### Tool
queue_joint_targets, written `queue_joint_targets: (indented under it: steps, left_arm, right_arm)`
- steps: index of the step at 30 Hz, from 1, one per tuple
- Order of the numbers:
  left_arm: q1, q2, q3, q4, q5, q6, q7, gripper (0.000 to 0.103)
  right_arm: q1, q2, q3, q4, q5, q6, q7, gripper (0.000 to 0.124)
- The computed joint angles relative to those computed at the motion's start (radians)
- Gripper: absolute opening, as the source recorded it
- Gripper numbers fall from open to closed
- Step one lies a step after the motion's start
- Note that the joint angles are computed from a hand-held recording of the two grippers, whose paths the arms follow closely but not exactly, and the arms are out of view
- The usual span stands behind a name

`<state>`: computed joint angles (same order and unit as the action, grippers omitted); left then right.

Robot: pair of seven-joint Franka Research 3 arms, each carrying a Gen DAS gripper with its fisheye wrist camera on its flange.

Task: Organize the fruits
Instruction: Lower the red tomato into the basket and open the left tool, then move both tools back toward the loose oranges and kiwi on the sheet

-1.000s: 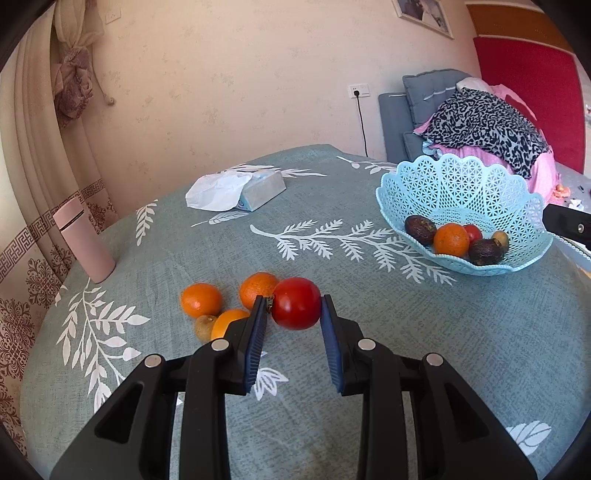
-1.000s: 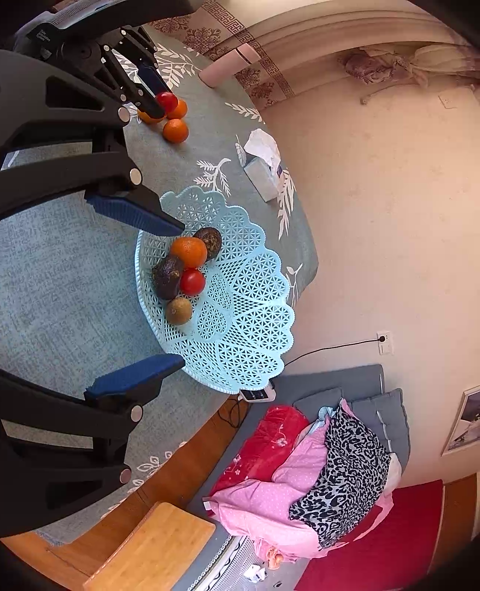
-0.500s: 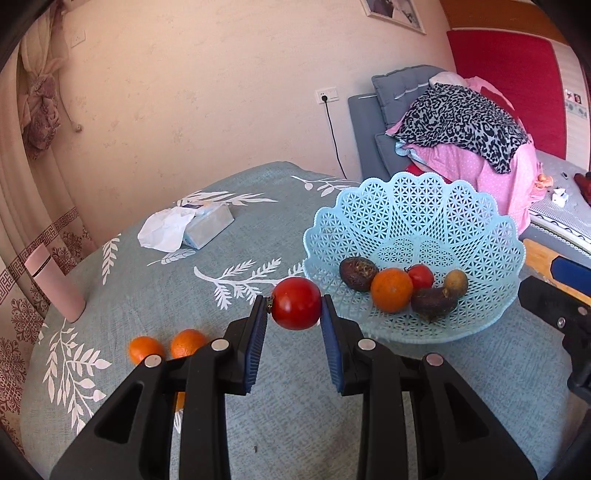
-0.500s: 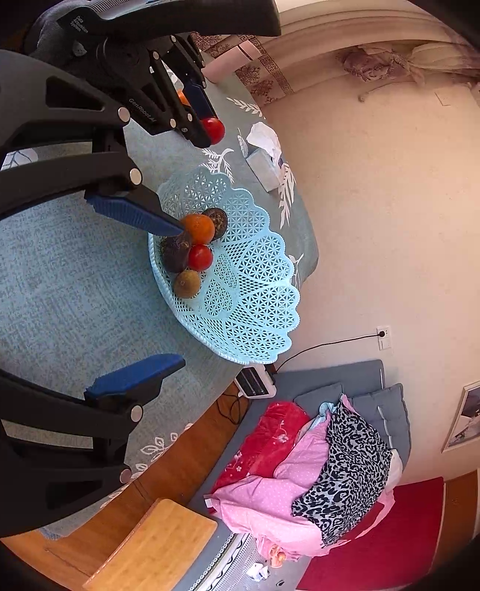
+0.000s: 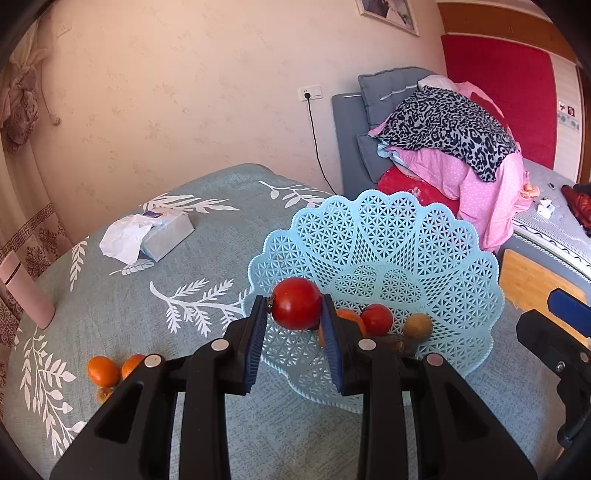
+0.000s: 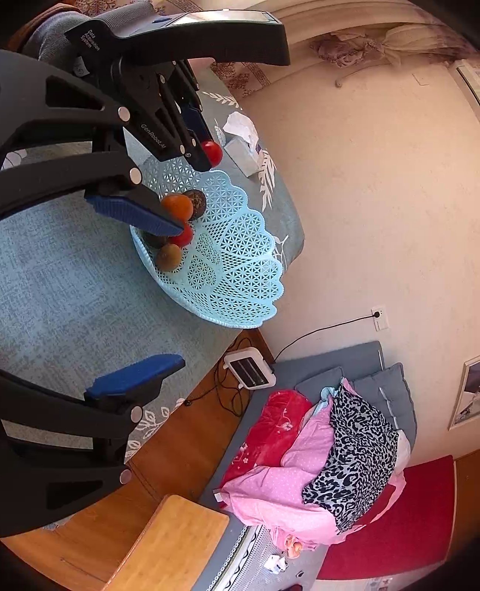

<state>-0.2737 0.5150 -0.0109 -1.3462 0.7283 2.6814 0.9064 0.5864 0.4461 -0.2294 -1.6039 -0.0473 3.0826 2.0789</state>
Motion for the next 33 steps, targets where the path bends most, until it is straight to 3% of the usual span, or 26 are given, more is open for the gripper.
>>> queue_joint_targets:
  steps: [2, 4, 5, 9, 16, 33]
  left_arm:
    - [0.011, 0.006, -0.014, 0.008, -0.025, 0.01, 0.015, 0.038]
    - [-0.002, 0.0, 0.005, 0.0, -0.006, 0.025, -0.012, 0.077]
    - [-0.017, -0.009, 0.03, -0.015, 0.031, 0.046, -0.052, 0.079]
    - [-0.015, -0.025, 0.03, -0.04, 0.067, 0.039, -0.065, 0.079]
    - [-0.01, -0.055, 0.03, -0.086, 0.114, 0.021, -0.099, 0.089]
    - [0.031, -0.145, 0.009, -0.206, 0.22, 0.006, -0.203, 0.09]
  right_arm:
    - [0.007, 0.0, -0.01, -0.001, -0.003, 0.0, 0.007, 0.069]
    - [0.018, 0.001, -0.023, 0.0, -0.007, 0.0, 0.02, 0.069]
    - [0.022, 0.001, -0.028, -0.001, -0.009, 0.0, 0.026, 0.069]
    - [0.031, 0.0, -0.042, -0.004, -0.017, 0.004, 0.043, 0.069]
    - [0.032, 0.0, -0.036, -0.002, -0.029, 0.001, 0.045, 0.074]
    - [0.052, -0.005, -0.033, -0.007, -0.05, -0.001, 0.046, 0.079]
